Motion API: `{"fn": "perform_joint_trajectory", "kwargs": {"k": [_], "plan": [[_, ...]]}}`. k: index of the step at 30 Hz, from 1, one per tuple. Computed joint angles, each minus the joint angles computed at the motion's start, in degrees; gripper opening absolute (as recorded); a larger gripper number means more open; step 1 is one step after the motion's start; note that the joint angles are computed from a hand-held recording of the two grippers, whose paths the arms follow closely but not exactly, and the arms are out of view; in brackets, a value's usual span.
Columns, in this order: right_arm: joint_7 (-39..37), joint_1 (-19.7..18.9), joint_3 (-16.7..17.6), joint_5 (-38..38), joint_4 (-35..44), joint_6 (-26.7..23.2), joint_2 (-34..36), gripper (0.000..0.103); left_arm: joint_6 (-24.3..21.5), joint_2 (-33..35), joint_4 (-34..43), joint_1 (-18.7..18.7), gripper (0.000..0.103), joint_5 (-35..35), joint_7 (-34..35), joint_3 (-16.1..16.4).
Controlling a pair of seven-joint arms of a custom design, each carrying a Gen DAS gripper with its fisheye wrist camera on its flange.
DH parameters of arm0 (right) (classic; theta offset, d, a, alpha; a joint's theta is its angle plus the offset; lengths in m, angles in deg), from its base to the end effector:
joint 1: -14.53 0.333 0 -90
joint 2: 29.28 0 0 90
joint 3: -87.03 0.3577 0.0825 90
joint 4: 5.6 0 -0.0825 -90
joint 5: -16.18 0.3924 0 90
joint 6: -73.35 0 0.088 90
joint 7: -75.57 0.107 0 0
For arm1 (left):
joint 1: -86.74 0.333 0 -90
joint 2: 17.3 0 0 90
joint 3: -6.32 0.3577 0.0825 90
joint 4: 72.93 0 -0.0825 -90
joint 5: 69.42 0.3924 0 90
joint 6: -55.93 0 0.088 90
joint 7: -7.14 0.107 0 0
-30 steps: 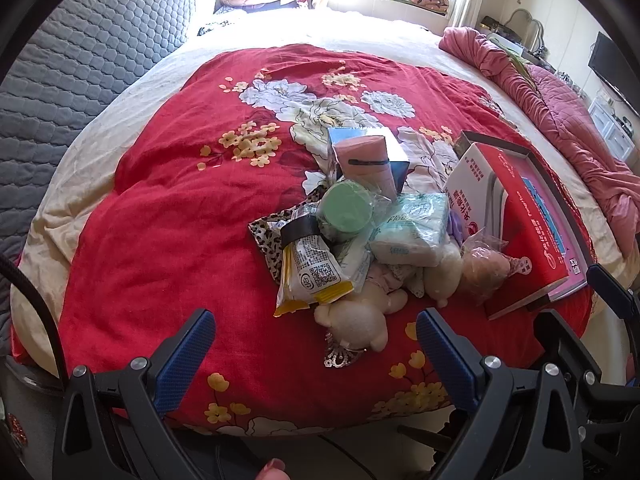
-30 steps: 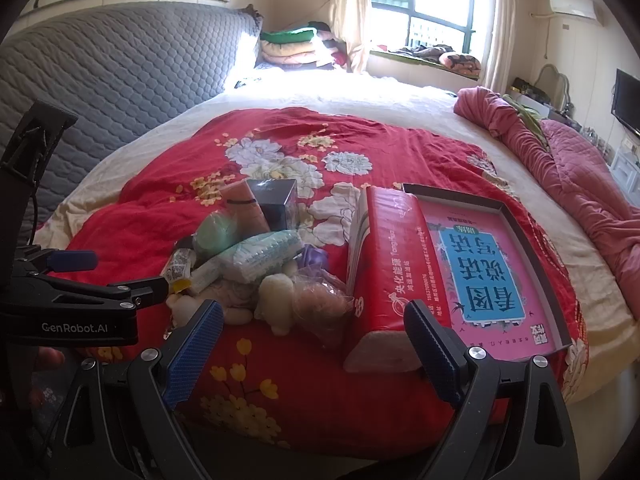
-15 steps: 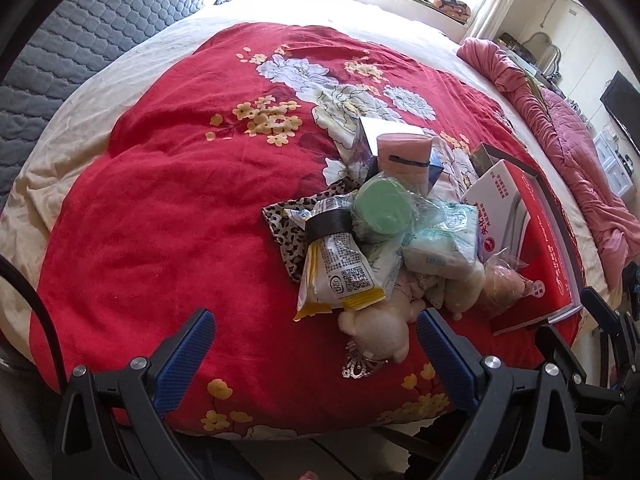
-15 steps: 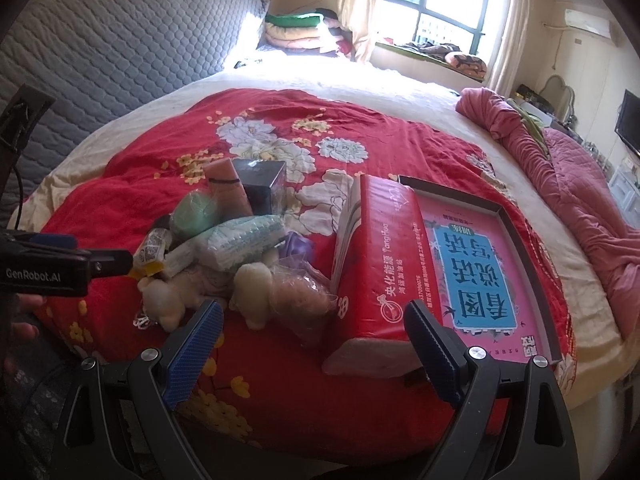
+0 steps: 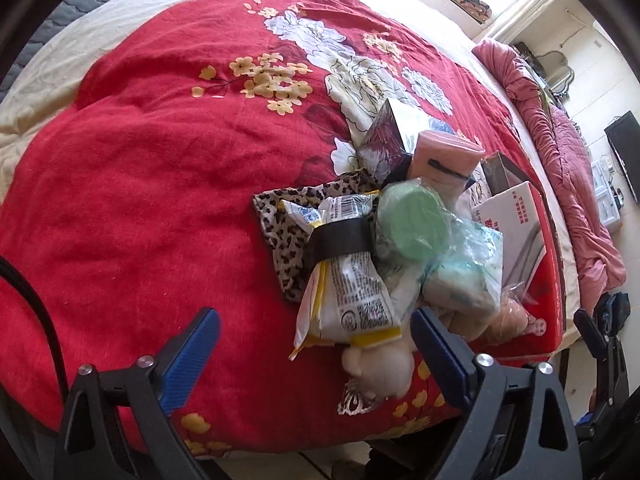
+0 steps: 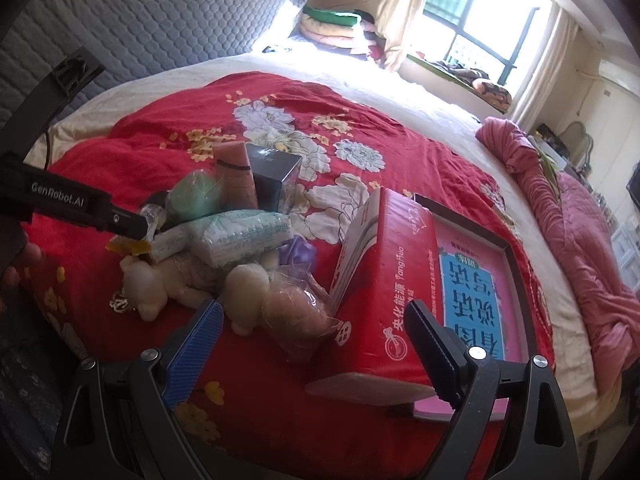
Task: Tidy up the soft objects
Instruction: 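Grasp the yellow-white snack packet with the left tool while the right tool approaches the bagged bun, then grasp the bagged bun with the right tool while the left tool lifts the snack packet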
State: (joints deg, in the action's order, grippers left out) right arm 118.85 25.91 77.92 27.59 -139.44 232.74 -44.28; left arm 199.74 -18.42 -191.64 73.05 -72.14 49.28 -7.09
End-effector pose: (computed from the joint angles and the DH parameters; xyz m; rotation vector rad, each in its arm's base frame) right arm 0.5076 0.0048 0.5558 -2.3504 1.1158 -0.7838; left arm 0.5230 -0.2682 0.5262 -2.5218 1.6843 -0.7058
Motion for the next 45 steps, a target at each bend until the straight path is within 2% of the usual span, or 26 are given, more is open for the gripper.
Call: {"fn": "perform_joint_trajectory", "kwargs": {"k": [4, 7, 10, 12, 13, 17, 19, 23, 25, 28, 33, 38, 41, 45], "plan": [[-2.0, -0.8, 1.2, -4.6, -0.9, 3.4, 1.1, 0.092, 0.3, 1.3, 1.1, 0.0, 0.087, -0.3, 2.2, 0.2], [-4.5, -0.5, 1.2, -6.8, -0.3, 2.7, 2.4, 0.092, 0.4, 2.0, 1.5, 0.0, 0.081, -2.3, 4.4, 0.5], [-6.1, -1.4, 2.5, -10.6, -0.4, 2.6, 3.5, 0.091, 0.8, 2.4, 1.5, 0.2, 0.08, -4.3, 5.5, 0.7], [-7.2, -1.7, 3.1, -12.9, -1.7, 6.0, 3.9, 0.085, 1.0, 2.5, 1.4, 0.2, 0.08, -4.1, 4.8, 0.8], [-8.8, -1.0, 2.7, -12.7, -1.8, 6.1, 4.0, 0.082, 1.3, 2.5, 1.2, 0.2, 0.078, -5.0, 5.3, 0.8], [-4.0, -4.3, 5.6, -21.1, -1.2, 6.2, 6.0, 0.062, 2.1, 3.3, 1.5, 0.5, 0.072, -8.6, 7.9, 0.9], [-1.2, -5.4, 6.3, -24.6, -0.7, 6.5, 7.0, 0.059, 2.3, 3.8, 1.8, 0.6, 0.067, -10.2, 9.2, 0.9], [-6.5, -3.0, 4.0, -16.4, 1.0, 3.8, 7.7, 0.052, 3.2, 4.6, 2.0, 0.9, 0.056, -15.1, 12.6, 0.9], [-8.2, -2.3, 3.3, -11.5, 2.4, 0.9, 7.8, 0.05, 3.7, 5.0, 2.2, 1.1, 0.047, -17.8, 15.3, 0.8], [-9.5, -2.2, 2.9, -4.6, 4.5, -3.0, 7.8, 0.046, 4.2, 5.0, 2.1, 1.2, 0.044, -18.8, 16.5, 0.9], [-9.7, -3.0, 2.6, 5.0, 8.2, -9.4, 8.3, 0.044, 4.8, 2.8, -0.1, 1.3, 0.043, -20.7, 18.0, 0.9], [-8.8, -4.3, 3.3, 8.8, 9.8, -12.3, 8.5, 0.039, 2.7, 1.2, -1.3, 1.2, 0.044, -20.1, 17.8, 1.0], [-8.8, -4.8, 3.6, 9.4, 9.6, -12.5, 8.2, 0.039, 1.1, 1.0, -1.6, 1.1, 0.044, -18.3, 17.1, 0.9], [-9.9, -4.8, 3.7, 10.2, 9.0, -12.1, 8.1, 0.039, 2.0, 0.0, -3.2, 0.9, 0.044, -18.8, 16.8, 0.8]]}}
